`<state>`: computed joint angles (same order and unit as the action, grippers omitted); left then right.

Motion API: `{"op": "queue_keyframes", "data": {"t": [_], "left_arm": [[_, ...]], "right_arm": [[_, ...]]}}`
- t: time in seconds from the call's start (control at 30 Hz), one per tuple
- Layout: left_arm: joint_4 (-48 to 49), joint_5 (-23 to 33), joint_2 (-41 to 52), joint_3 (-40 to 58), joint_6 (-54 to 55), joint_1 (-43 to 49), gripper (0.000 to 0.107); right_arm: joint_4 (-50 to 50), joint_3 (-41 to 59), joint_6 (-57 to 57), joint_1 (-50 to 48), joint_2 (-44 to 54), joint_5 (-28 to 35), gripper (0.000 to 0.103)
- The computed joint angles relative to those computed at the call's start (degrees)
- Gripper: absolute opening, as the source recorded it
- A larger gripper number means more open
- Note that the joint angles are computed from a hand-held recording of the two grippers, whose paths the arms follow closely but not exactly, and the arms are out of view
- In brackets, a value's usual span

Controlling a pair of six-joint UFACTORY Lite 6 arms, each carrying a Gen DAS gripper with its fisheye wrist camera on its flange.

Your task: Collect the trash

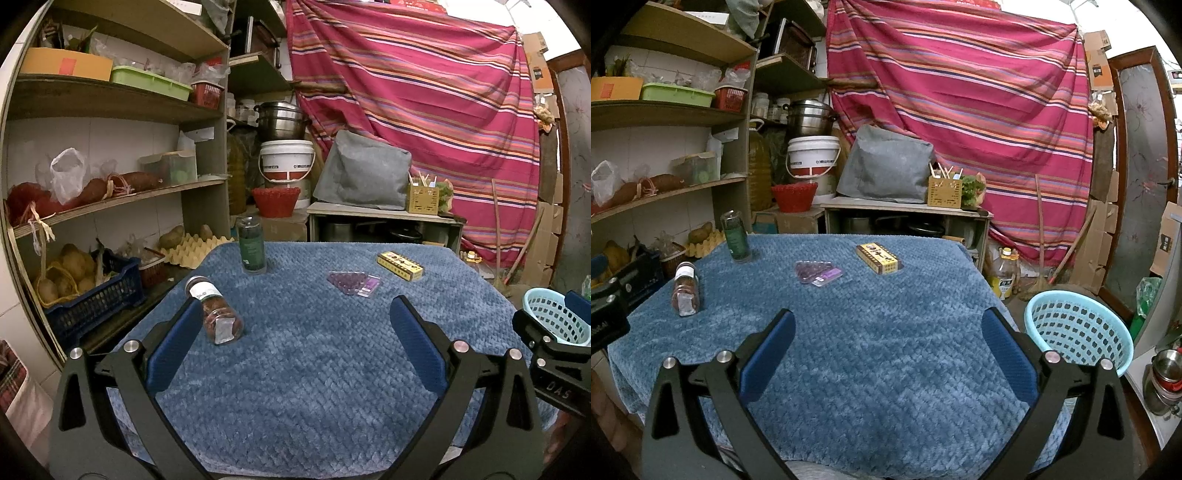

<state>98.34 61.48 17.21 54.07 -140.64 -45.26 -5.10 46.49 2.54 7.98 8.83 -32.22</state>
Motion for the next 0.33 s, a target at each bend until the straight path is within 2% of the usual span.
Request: {"op": "queue_keyframes", "data": {"t": [0.33], "left_arm": [[-1.0,0.8,0.5,1.2,1.7,-0.7,0.098]], "right_arm": [[0.7,-0.1,-0.2,0.4,0.0,0.1,0.098]]}}
